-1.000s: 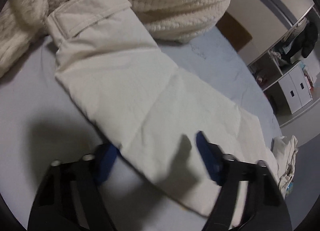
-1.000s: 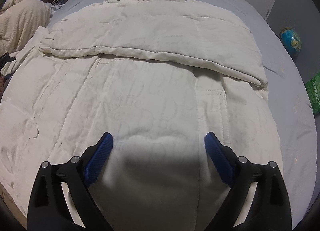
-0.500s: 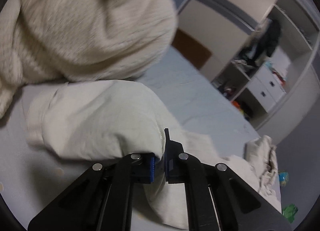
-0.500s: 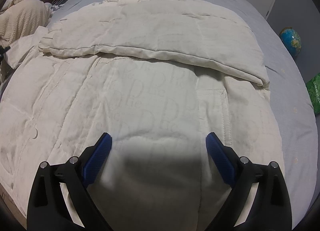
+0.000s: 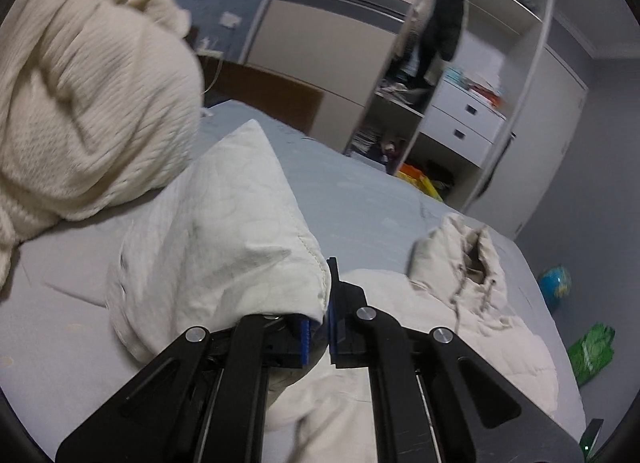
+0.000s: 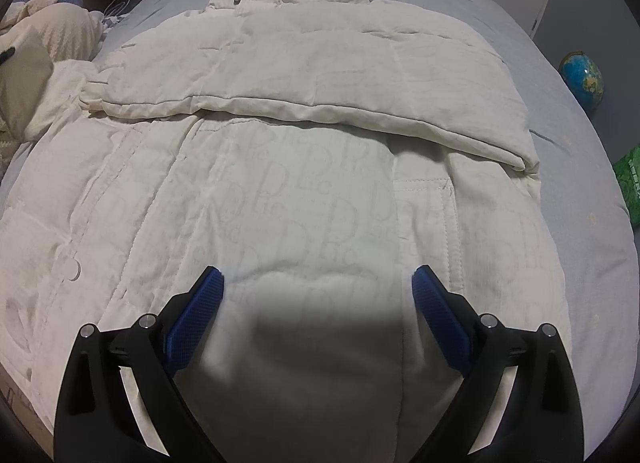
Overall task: Fold large clothes
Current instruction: 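Fold the held sleeve across the coat body with the left gripper and release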
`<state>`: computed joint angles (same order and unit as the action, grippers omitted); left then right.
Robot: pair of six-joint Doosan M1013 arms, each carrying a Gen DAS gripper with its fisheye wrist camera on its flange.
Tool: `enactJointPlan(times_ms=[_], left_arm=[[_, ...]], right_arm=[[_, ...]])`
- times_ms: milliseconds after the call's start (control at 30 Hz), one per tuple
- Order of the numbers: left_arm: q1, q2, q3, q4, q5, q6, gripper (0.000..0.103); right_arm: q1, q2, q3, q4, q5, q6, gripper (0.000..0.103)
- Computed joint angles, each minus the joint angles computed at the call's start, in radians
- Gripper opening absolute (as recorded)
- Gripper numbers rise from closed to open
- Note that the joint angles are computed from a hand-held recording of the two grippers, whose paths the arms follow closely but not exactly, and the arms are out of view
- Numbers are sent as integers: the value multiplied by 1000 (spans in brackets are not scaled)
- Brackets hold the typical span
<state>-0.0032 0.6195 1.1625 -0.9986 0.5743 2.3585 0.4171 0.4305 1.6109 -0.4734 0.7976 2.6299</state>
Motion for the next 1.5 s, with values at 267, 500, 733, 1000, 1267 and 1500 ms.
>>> enactJointPlan(times_ms=[267,500,733,1000,1267,1500], left_arm=[[-53,-44,16,-12,36,73,6],[-130,-59,35,51,78,105,6],[-204,-30,45,215,142,37,6],[-267,44,1,515,286,-133,39],[-243,24,57,470,320,-45,73],[-180,-44,123,379,347,148,89]], right_arm=[[-7,-9,11,23,-32,-4,94],[-10,-18,23,34,-64,14,94],[-22,-39,54,47,-131,59,94],[-18,-31,44,43,-116,51,95],[-15,-25,36,38,-97,43,95],[-7,-18,28,19,-67,44,95]])
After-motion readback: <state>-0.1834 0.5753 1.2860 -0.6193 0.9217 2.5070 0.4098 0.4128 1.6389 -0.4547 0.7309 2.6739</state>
